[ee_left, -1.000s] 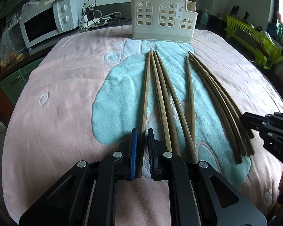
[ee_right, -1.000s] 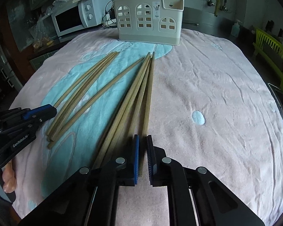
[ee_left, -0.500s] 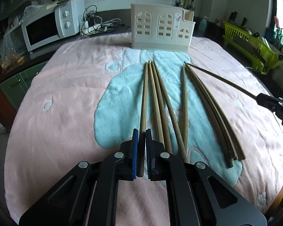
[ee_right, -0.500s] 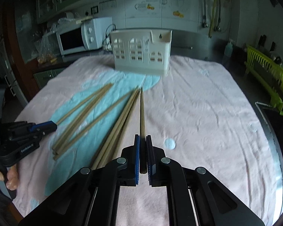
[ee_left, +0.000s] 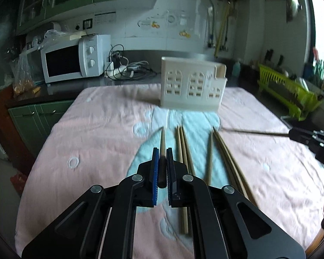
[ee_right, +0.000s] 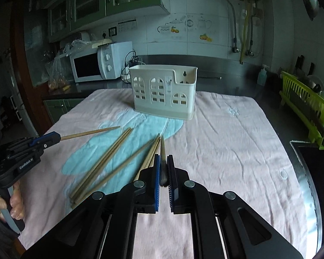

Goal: Organize utensils
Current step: 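Lift the chopstick with the left gripper while the right gripper lifts its chopstick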

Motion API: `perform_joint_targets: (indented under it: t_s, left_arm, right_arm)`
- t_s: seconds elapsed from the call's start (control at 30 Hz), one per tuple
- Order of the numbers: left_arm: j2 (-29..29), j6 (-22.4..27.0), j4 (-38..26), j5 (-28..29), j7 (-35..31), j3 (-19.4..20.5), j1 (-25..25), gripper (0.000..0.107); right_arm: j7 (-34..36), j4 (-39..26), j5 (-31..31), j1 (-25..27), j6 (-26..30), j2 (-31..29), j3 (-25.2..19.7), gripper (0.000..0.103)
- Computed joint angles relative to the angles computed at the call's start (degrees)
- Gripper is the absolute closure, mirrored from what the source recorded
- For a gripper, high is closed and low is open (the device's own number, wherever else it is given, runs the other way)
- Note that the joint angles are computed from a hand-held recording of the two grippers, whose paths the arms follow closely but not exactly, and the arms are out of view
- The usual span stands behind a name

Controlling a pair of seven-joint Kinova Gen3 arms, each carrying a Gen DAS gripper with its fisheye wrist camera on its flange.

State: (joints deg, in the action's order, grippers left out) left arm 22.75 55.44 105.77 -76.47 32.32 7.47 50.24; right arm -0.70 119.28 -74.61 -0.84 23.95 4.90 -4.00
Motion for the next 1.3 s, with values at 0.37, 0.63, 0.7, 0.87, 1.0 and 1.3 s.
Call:
perform_joint_targets:
  t_s: [0.37,0.63,0.7,0.87,1.0,1.3]
  left_arm:
    - [-0.99,-2.93,0.12,-3.41,3.07,-0.65,-4.01,0.102]
    - [-3.69,-8.3,-0.9,-1.8,-0.22,-0.64,-7.91,0.102]
    - [-4.05,-8.77,-1.97,-0.46,-2.67,-0.77,-8.52,0.102]
    - [-4.64,-8.21,-4.23,0.36,-6.54,-1.5,-8.41,0.102]
    - [-5.53,-7.71,-5.55,-0.14,-7.62,-1.62,-8.21,0.102]
    - [-6.58,-4.91,-10.56,-0.88,-12.02,-1.19,-8.03,0.102]
  right_arm:
    - [-2.12,-4.51,0.03,0.26,0.68,3.39,-1.27,0.097]
    - [-11.16,-13.07,8.87,1.97,5.47,6.29,-2.19,0.097]
    - [-13.51,-15.82,11.58,2.65,7.53,6.73,-2.39,0.097]
    - [-18.68,-22.01,17.8,3.95,12.62,7.83,-2.75,0.097]
    - [-21.11,-26.25,21.05,5.02,16.86,8.66,-3.01,0.097]
    - [-23.64,-34.11,24.0,6.8,22.57,9.0,-2.88,0.097]
